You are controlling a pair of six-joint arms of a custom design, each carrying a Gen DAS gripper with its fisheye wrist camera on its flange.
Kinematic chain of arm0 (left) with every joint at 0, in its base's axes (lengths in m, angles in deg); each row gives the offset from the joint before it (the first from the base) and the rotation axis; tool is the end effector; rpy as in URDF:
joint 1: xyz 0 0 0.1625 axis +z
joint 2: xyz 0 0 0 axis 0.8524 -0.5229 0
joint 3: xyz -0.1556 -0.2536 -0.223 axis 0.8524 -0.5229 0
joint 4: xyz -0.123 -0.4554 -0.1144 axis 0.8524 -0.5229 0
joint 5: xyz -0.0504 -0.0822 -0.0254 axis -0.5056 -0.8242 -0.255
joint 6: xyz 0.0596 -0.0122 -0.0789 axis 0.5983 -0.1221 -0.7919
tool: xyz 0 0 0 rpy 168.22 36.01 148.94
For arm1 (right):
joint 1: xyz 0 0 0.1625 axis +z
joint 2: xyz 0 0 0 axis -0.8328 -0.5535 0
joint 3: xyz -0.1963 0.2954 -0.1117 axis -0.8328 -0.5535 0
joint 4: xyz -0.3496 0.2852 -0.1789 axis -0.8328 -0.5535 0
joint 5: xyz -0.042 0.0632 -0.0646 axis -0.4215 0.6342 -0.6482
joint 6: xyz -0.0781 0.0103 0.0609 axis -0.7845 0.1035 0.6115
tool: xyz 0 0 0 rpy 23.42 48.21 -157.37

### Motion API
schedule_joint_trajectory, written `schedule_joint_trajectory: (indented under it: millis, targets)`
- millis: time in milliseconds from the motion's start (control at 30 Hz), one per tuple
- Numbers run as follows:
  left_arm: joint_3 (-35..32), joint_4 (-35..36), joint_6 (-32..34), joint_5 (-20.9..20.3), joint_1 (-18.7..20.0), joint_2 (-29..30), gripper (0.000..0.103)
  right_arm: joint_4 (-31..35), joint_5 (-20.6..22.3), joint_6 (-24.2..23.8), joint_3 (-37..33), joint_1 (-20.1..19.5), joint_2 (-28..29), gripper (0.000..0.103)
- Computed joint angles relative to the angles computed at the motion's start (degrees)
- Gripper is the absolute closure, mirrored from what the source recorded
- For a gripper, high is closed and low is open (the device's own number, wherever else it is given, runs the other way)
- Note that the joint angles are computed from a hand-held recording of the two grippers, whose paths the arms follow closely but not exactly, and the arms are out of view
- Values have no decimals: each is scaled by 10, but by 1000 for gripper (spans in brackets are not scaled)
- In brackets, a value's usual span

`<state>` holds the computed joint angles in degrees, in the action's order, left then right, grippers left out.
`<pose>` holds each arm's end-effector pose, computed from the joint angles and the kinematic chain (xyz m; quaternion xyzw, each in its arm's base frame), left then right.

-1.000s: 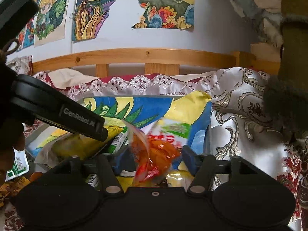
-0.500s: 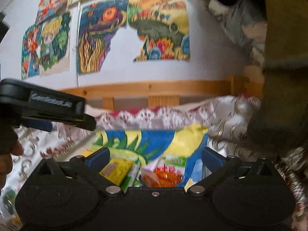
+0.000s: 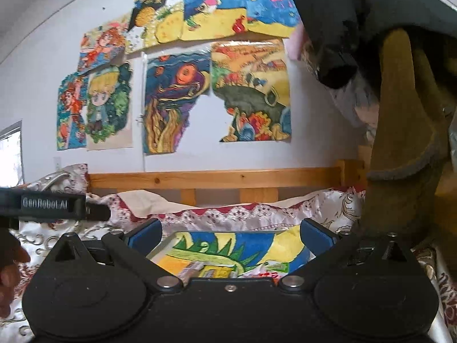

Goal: Organize snacks
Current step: 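Lift both open tools up and away from the tray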

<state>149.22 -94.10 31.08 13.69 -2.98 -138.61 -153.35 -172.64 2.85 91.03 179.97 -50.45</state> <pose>-0.0808 -0.4849 0.3999 0.1516 0.7725 -0.5480 0.2828 0.4223 -0.4830 0.0172 0.3016 -0.7357 0.5730 0.1987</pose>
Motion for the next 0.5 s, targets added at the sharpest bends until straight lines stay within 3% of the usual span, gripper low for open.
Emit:
schedule_joint_trajectory:
  millis: [500]
  targets:
    - [138,129,-89,81,-27,-224,1,22,-61,60,66,58,-2,1]
